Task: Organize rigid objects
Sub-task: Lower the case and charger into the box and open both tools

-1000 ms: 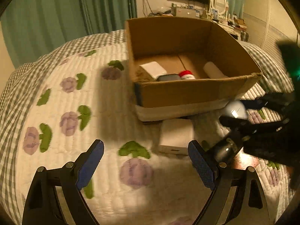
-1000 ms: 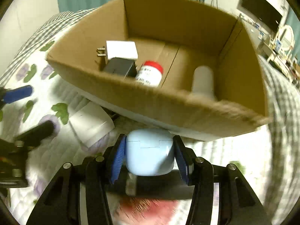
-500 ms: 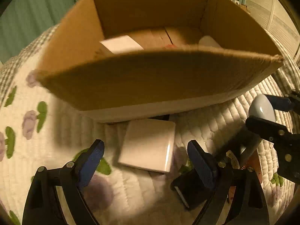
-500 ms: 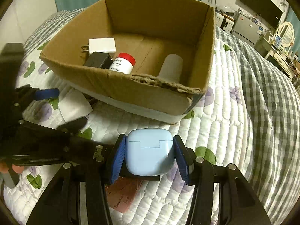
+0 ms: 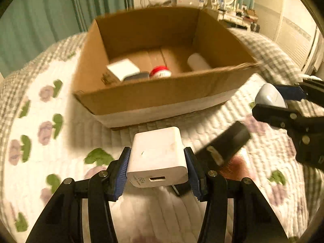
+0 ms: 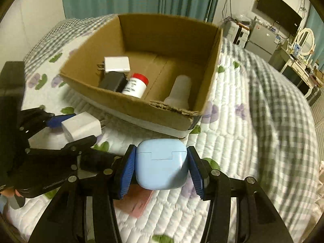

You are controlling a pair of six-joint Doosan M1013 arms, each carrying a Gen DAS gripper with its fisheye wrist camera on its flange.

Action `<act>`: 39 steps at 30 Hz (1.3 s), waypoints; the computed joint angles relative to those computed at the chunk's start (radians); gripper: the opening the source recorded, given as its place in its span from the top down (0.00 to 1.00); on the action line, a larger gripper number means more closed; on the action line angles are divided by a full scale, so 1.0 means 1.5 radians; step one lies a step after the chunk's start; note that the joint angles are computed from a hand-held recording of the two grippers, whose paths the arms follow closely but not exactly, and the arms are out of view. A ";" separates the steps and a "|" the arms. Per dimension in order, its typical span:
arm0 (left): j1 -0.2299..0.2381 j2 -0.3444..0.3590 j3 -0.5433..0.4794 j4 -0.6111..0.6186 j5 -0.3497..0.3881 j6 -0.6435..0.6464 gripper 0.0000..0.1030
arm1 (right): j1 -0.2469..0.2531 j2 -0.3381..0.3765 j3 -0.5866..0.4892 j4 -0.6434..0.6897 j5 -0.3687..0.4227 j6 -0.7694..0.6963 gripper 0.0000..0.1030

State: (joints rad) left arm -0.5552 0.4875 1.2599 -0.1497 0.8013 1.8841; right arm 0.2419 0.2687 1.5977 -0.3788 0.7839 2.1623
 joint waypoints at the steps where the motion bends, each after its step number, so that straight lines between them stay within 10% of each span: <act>1: 0.001 -0.009 0.006 -0.002 -0.006 0.003 0.49 | 0.005 -0.010 0.002 -0.008 0.005 0.004 0.52; 15: 0.008 -0.060 -0.034 -0.066 -0.057 0.031 0.49 | 0.046 -0.085 -0.026 -0.126 0.036 0.083 0.52; 29: 0.000 0.117 -0.260 -0.004 0.017 -0.008 0.49 | -0.048 0.013 -0.117 -0.084 -0.092 0.085 0.52; 39: -0.014 0.158 -0.289 0.037 0.022 0.010 0.47 | -0.088 0.055 -0.102 -0.043 -0.140 0.044 0.52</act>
